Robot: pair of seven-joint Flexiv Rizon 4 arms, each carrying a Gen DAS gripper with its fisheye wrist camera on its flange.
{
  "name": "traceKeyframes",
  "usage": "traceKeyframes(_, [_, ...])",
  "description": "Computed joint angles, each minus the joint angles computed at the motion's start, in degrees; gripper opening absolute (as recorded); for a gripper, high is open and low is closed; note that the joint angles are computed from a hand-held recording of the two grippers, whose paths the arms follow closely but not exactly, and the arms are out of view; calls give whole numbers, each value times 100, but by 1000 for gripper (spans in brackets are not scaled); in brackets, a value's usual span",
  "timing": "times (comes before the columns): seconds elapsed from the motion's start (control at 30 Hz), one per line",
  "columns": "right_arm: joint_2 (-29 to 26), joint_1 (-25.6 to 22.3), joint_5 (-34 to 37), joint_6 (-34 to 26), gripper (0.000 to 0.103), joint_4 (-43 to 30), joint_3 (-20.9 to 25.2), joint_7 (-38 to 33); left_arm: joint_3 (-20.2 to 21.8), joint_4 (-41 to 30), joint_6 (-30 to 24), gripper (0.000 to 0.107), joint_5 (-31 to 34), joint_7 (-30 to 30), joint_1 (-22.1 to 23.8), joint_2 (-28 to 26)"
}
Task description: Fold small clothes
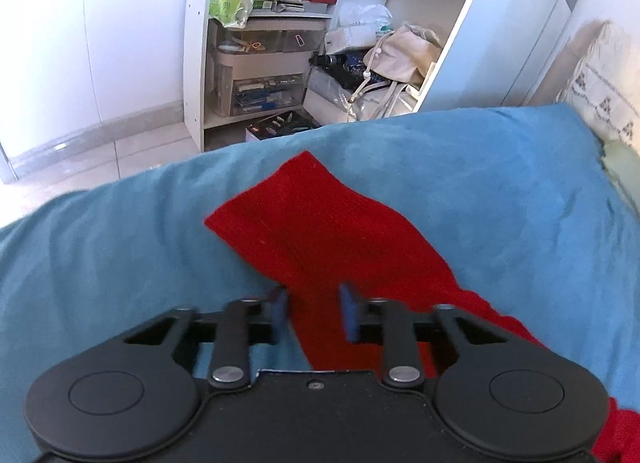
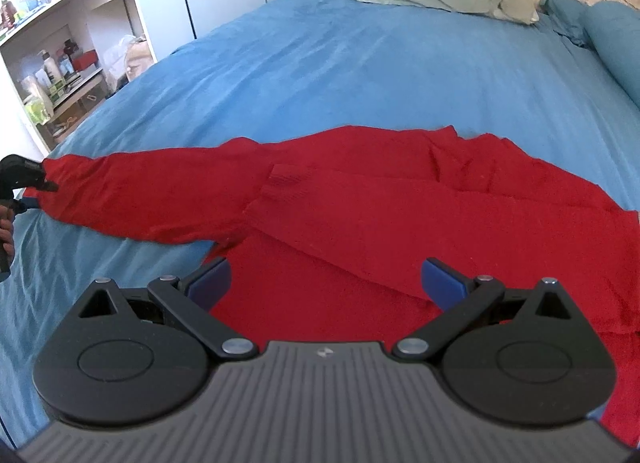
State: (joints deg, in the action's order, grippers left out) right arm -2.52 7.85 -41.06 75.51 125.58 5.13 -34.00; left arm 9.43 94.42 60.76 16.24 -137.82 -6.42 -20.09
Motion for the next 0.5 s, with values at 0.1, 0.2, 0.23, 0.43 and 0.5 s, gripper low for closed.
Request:
traceKeyframes(0.1, [-11, -44, -262, 124, 103, 42, -65, 268, -6, -93, -101, 6, 75, 139, -13, -48])
traceKeyframes(0.2, [19, -113, -432, 264, 103, 114, -104, 447, 53, -255, -292, 5, 301, 118, -128, -85])
traceKeyframes(0.23, [31, -142, -498, 317, 103, 141, -118, 510, 69, -301, -330, 5, 400, 92, -178, -77])
traceKeyframes(0.43, [186, -373, -719, 579, 103, 314, -157, 693, -72, -654, -308, 4, 747, 324, -369, -35])
traceKeyframes(0.5, [267, -471, -743, 634, 103, 375, -151, 706, -164, -824, -265, 4, 783, 456, -457, -37])
